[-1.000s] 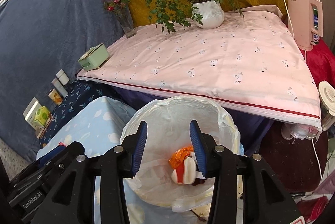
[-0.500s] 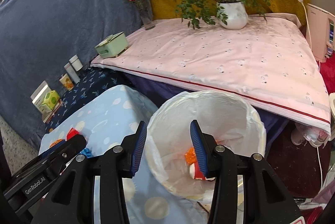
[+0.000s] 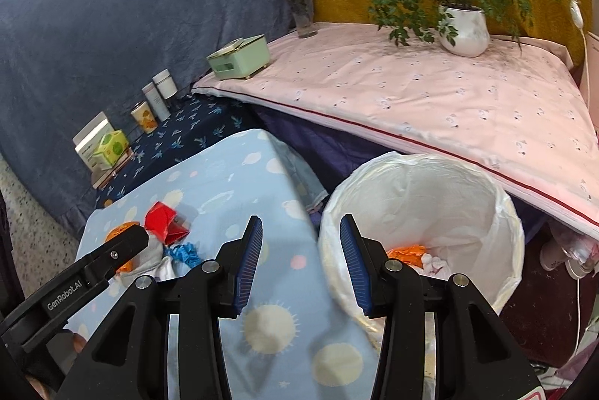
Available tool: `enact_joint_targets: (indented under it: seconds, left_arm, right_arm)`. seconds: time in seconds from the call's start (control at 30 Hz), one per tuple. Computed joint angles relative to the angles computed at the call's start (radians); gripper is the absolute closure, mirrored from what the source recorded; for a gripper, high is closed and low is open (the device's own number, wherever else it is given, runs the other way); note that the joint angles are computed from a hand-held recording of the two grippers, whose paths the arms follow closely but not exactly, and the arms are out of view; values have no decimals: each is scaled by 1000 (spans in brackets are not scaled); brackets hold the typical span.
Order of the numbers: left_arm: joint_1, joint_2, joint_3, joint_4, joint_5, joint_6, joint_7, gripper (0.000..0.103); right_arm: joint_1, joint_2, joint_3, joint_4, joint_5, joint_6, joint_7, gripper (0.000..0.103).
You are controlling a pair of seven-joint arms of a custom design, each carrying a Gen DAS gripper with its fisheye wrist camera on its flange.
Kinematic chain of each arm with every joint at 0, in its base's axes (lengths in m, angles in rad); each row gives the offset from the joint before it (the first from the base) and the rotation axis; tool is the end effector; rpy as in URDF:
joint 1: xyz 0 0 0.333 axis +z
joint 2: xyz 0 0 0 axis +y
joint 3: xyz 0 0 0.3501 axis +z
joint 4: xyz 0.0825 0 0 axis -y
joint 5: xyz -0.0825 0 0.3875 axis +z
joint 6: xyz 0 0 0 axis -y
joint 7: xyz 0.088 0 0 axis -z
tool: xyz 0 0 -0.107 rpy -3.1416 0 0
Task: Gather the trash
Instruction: 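Move both grippers back from the bin toward the remaining pile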
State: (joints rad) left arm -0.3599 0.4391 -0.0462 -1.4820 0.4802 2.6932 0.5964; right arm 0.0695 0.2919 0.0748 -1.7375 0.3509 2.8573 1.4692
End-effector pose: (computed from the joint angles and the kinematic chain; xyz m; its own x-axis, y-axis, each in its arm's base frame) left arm 0.6879 -0.3043 0.5411 0.1095 -0.9563 0.2710 -0.6736 -0.2718 -0.6873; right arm 0.6967 0.0757 0.5365 0.0510 -0.9648 -0.2581 -0.6904 0.1527 -0.7071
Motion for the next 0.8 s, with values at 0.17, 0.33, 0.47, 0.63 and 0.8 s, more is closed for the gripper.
enact_joint_targets:
  seconds: [0.17,0.33,0.47,0.63,0.8]
  left_arm:
    - [17,-39,20,-63,13,11,-46,30]
    - [38,-75,36,-119,54,-1,-102,30]
    - [58,-90,36,-140,89,-34,-130,30]
    - [91,-103,28,-166,110,-70,-143,30]
    - [123,-99,17,-176,103,-98,-132,30]
  right_arm:
    - [24,13,11,19,-22,-18,-8,60]
    - [47,31,18,45,-40,-39,-10,59]
    - [70,50,21,68,-59,-56,-5,56]
    - [93,84,27,104,-83,-88,-8,56]
    - [116,131,34,151,-99,-131,-5,56]
